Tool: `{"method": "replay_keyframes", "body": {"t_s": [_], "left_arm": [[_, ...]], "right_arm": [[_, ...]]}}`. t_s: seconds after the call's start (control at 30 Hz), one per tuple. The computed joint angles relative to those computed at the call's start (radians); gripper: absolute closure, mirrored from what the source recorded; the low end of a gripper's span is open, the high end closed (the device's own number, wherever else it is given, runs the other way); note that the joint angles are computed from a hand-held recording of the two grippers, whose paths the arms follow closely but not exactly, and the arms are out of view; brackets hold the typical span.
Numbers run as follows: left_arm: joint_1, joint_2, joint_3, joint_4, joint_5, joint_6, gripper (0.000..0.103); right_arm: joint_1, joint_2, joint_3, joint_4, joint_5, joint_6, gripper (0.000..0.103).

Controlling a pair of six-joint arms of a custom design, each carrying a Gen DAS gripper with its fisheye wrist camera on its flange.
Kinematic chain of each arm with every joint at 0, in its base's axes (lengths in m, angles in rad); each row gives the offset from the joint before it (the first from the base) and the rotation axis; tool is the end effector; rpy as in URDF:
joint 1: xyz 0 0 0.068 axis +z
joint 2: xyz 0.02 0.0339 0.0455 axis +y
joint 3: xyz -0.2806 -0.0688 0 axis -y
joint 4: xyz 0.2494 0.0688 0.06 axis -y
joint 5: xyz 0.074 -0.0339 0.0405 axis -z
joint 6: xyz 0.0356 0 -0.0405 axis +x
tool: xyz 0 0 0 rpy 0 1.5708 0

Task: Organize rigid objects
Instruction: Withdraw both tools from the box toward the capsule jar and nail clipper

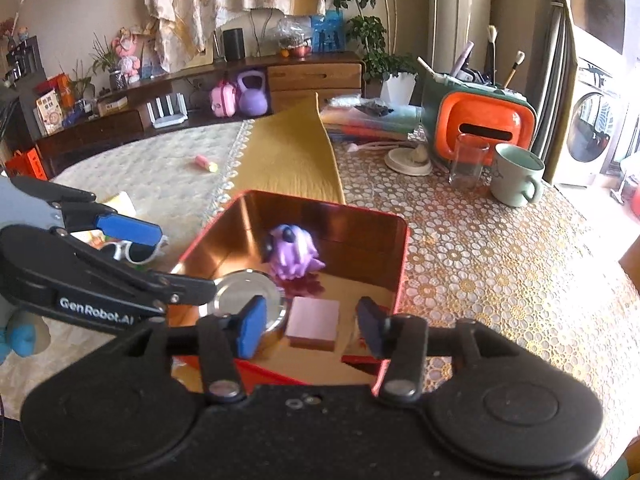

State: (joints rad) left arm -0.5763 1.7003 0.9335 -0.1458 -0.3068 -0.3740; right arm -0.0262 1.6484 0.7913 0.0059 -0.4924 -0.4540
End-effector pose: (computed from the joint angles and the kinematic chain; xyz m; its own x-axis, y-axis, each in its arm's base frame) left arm 0.2939 -0.1782 0.1765 -0.7507 0.0725 -0.6567 0.0970 0.9953 -0.0011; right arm 0.3202 0.0084 0.1648 -0.5492 -0.3722 -0.7482 -0.5889 0.8076 0.0305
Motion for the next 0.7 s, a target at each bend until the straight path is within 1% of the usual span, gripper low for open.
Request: {"method": "replay_keyframes", "body": {"t_s": [0.03,0.2,0.37,0.43,0.57,0.67,0.7], "left_arm": [[0.000,-0.021,-0.017,0.002,-0.003,-0.004,0.026],[0.007,-0.128,-0.109,0.022,0.002,-0.014,0.026],[0.009,-0.235,-0.185,0.009,-0.012,-0.030,0.025],[0.010,-0.275,-0.213,0.004,-0.017,-0.034,0.018],[0.021,-0.359,-0.270,-0.004,-0.016,-0.044,0.018],[0.033,-0.415,-0.305,-0.023,-0.018,-0.053,0.018],[0.036,-0.435,-0.316,-0.031,-0.023,-0.055,0.018]], "right_arm": [[0.001,-0.015,-0.011,-0.002,-0.007,0.004,0.046],[0.019,-0.095,-0.073,0.006,-0.029,0.030,0.037],[0.058,-0.167,-0.131,0.016,-0.037,0.072,0.029],[0.075,-0.190,-0.148,0.018,-0.038,0.093,0.023],[0.121,-0.238,-0.186,0.031,-0.032,0.129,0.019],[0.162,-0.264,-0.212,0.048,-0.014,0.148,0.013],[0.175,-0.272,-0.219,0.054,-0.007,0.156,0.009]]}}
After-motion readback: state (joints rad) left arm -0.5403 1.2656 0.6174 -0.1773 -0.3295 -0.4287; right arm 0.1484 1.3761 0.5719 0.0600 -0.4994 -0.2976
